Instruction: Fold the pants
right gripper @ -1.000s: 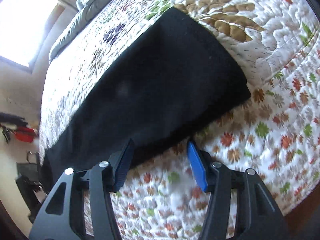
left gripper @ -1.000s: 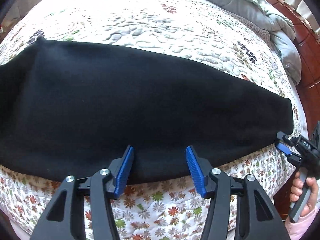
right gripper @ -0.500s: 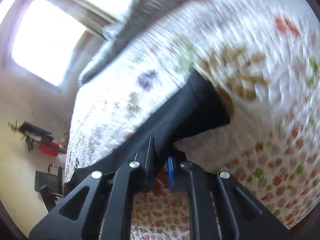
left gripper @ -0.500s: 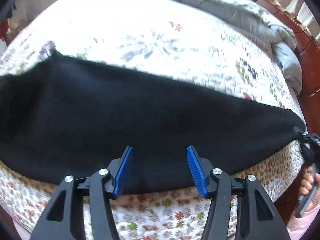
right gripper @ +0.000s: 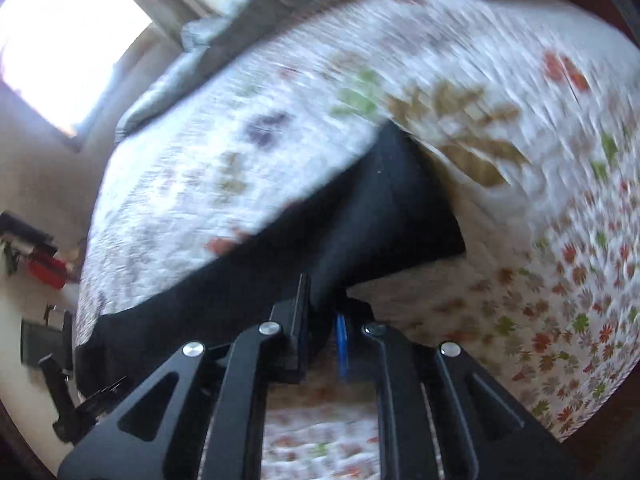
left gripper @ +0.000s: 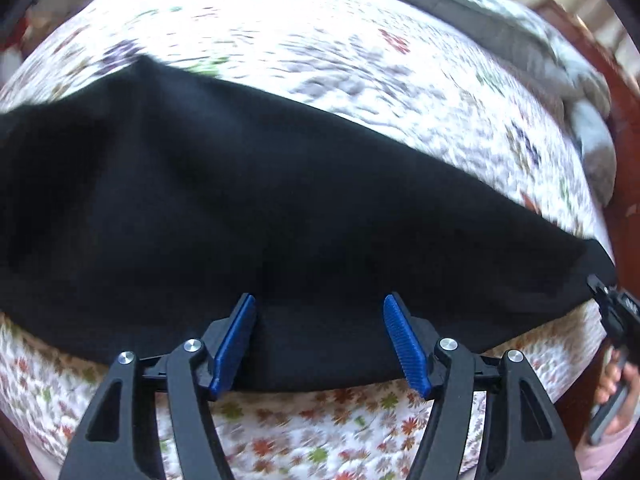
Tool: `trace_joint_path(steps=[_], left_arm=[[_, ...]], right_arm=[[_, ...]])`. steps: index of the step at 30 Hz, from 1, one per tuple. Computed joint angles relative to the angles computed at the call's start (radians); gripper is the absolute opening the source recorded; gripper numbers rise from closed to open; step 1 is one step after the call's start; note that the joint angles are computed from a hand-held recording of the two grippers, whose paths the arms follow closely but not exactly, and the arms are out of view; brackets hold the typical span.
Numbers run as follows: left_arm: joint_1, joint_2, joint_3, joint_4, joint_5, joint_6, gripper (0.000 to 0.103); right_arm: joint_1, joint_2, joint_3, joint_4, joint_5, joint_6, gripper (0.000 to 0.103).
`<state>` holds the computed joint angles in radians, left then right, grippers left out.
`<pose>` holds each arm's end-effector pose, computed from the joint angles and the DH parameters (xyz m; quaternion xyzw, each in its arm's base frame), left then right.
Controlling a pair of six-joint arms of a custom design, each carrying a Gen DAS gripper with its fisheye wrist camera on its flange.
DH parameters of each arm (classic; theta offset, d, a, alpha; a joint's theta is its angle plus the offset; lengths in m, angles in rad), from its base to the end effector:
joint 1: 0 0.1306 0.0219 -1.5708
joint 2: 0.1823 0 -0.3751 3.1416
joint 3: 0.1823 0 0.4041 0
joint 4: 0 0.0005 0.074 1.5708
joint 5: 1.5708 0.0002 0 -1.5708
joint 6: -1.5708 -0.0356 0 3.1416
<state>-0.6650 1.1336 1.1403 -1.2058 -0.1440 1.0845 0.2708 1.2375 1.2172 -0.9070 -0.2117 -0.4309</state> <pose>0.2947 -0.2252 0.3944 -0.2171 0.9560 -0.0961 0.1724 0.4169 0.1230 0.4061 0.0421 0.9430 0.2022 0.2608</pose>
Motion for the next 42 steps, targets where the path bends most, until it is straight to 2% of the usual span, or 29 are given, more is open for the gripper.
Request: trace_joint_path(steps=[3,9,12,15,18,20,22,25,27,31,33,35,39,42], left_arm=[[0.018,-0.060,-0.030,-0.021,-0.001,0.025,0.067],[0.042,-0.146,-0.071,-0.061,-0.005,0.046,0.068],[0.057,-0.181,-0.085,-0.075,-0.003,0.050,0.069],[0.074,-0.222,-0.103,-0.075,0.002,0.062,0.073],[0.101,-0.266,-0.135,-0.051,0.053,0.080,0.074],[0.115,-0.292,-0.152,-0.041,0.072,0.092,0.074],[0.115,-0.310,-0.157,-0.045,0.062,0.099,0.074],[0.121,-0.346,-0.165,-0.044,0.046,0.114,0.074],[0.130,-0.361,-0.173,-0.036,0.061,0.118,0.074],[0.145,-0.350,-0.182,-0.014,0.098,0.108,0.074],[0.154,-0.339,-0.185,0.008,0.123,0.104,0.074],[0.156,-0.324,-0.187,0.018,0.138,0.110,0.074],[0.167,-0.316,-0.195,0.045,0.181,0.121,0.073],[0.151,-0.326,-0.192,0.054,0.171,0.139,0.073]], right_arm=[[0.073,-0.012,0.034,0.005,0.008,0.033,0.011],[0.271,0.100,0.164,-0.055,0.110,0.111,0.012],[0.333,0.134,0.192,-0.066,0.087,0.123,0.012],[0.400,0.197,0.243,-0.084,0.013,0.134,0.012],[0.465,0.259,0.294,-0.110,0.033,0.155,0.011],[0.493,0.291,0.319,-0.121,0.012,0.152,0.011],[0.511,0.324,0.346,-0.126,-0.028,0.151,0.011],[0.556,0.376,0.394,-0.153,0.015,0.177,0.011],[0.572,0.406,0.419,-0.167,0.033,0.193,0.013],[0.591,0.445,0.439,-0.230,0.028,0.232,0.035],[0.587,0.426,0.414,-0.229,-0.016,0.249,0.045],[0.573,0.393,0.381,-0.220,-0.061,0.256,0.046],[0.541,0.324,0.330,-0.216,-0.067,0.265,0.046],[0.493,0.267,0.285,-0.209,-0.079,0.238,0.047]])
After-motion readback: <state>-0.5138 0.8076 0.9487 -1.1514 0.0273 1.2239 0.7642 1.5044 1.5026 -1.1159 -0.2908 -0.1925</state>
